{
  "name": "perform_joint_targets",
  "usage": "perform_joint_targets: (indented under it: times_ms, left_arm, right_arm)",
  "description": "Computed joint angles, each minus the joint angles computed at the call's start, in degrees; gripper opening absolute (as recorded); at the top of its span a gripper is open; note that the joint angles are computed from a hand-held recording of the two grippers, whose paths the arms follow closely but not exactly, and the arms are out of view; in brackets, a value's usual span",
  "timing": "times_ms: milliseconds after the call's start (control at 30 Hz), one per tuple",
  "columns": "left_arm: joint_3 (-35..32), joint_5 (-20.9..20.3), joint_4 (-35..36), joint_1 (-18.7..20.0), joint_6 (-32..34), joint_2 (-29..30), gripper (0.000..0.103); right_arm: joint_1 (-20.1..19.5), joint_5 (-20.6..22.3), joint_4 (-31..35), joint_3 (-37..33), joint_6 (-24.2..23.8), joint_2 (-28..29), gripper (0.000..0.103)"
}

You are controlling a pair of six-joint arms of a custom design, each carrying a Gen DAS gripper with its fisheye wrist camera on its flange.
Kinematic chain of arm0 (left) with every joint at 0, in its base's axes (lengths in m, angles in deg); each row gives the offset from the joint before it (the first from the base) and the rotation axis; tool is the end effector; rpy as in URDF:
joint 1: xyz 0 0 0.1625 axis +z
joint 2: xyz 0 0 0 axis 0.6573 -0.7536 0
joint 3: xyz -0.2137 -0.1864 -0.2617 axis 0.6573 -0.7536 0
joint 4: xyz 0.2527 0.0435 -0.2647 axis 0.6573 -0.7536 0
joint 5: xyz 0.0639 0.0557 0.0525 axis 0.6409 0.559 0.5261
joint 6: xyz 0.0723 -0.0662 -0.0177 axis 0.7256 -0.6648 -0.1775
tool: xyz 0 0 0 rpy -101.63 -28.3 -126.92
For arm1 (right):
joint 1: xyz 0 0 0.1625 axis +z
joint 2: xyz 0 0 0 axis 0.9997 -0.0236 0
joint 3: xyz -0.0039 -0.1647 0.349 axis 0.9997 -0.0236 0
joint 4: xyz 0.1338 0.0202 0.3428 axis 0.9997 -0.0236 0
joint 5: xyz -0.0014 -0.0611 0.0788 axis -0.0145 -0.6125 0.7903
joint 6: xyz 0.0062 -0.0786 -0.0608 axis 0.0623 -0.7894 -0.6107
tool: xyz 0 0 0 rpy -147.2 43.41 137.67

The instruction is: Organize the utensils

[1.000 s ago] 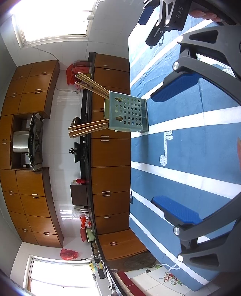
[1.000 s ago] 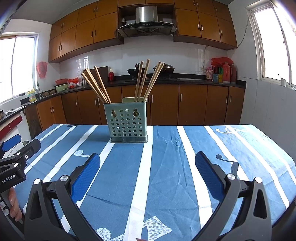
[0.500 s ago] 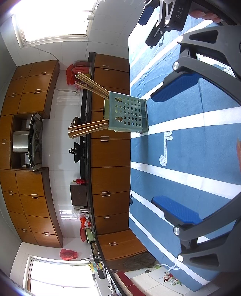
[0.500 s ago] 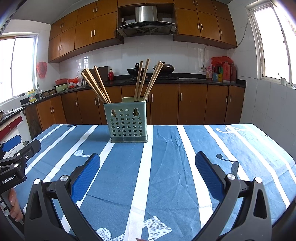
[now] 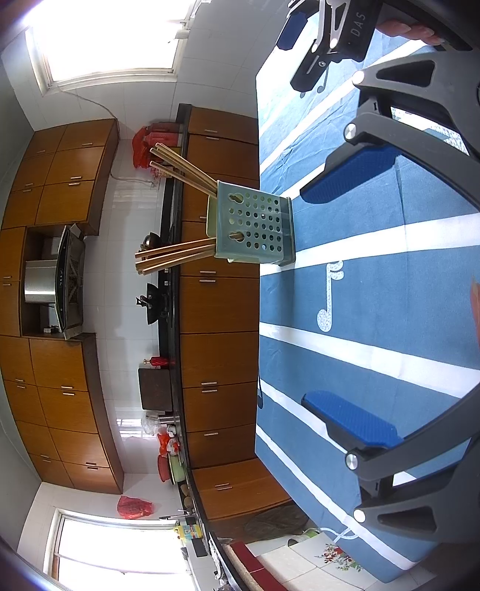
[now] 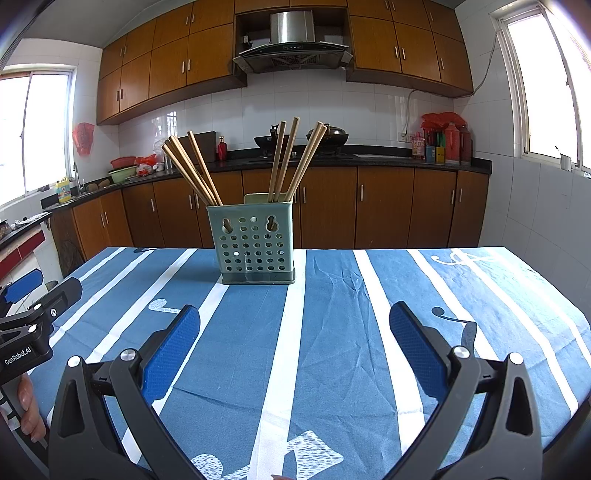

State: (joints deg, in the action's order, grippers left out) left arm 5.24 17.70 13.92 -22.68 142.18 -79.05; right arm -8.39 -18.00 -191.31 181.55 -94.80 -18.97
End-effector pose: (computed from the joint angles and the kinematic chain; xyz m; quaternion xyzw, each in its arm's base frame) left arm -0.3474 -0.3473 0.0164 0.3319 0.7801 -0.4751 0.2356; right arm 0.0616 -0.2933 0.3092 0.1125 -0.7509 0.5532 0.3427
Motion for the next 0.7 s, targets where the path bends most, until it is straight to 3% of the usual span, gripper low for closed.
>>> perform_joint_targets:
  times_ms: [700]
  left_arm:
    - [-0.4,0.2,0.4,0.0,-0.2,0.1,0.099]
  right_arm:
    - [0.0,-0.1,0.2,0.0,0.1,-0.2,0.101]
